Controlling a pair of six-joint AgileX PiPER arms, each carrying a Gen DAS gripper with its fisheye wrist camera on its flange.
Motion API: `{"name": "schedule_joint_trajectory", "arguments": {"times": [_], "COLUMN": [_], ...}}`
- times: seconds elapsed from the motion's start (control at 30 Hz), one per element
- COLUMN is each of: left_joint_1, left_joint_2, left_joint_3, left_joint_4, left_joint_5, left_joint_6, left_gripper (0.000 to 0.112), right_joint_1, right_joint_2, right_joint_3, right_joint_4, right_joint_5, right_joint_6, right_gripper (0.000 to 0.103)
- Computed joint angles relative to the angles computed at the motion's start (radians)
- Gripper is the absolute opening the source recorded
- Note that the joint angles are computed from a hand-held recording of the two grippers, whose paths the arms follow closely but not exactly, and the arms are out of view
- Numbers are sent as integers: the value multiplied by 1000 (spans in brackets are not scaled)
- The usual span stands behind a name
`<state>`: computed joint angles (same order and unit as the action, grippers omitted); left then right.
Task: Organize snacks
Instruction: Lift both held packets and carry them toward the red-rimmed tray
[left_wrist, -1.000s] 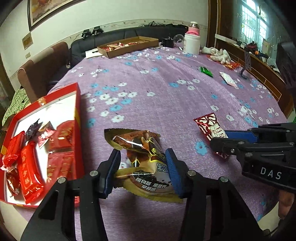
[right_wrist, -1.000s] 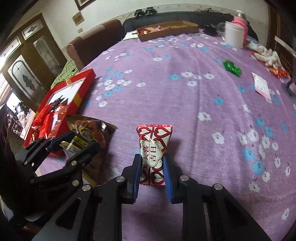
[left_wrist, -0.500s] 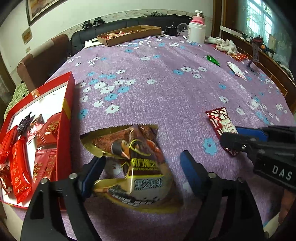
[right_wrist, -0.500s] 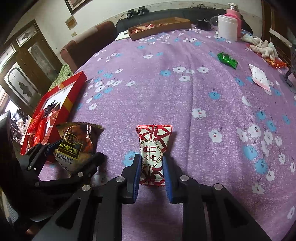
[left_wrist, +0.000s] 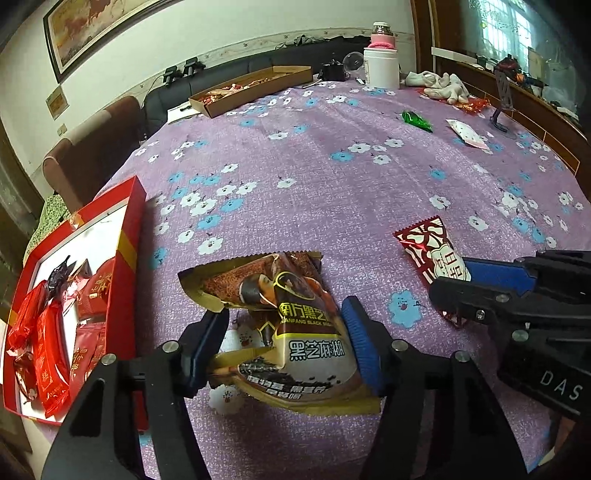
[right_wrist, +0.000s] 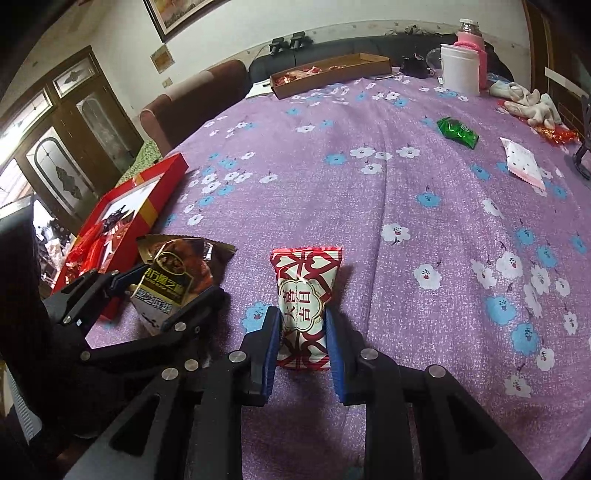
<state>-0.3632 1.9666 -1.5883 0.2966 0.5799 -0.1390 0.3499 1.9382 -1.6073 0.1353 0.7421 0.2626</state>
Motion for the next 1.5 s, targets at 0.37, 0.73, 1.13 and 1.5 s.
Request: {"name": "schedule_joint_trajectory", "arguments": {"times": [0.37,0.73,1.13,1.5], "left_joint_1": [-16,15,123,173], "left_joint_2": [-2,-8,-23,-58], "left_joint_3": [7,6,22,80], "left_joint_4": [28,-94,-488,-670], "left_joint_5": [-12,-12,13,11], "left_joint_6": [-13,73,408,591], "left_gripper": [57,57,55,54], "right_joint_1": [-49,13,110,95], "right_joint_2": [-49,-28,50,35], "right_joint_3": [126,63,-77,-71], "right_joint_4": [202,-15,-312,-297], "right_joint_5": [-131,-77,67,93], "right_joint_6": [-177,-24,167,190], "right_gripper": [27,29,36,26]}}
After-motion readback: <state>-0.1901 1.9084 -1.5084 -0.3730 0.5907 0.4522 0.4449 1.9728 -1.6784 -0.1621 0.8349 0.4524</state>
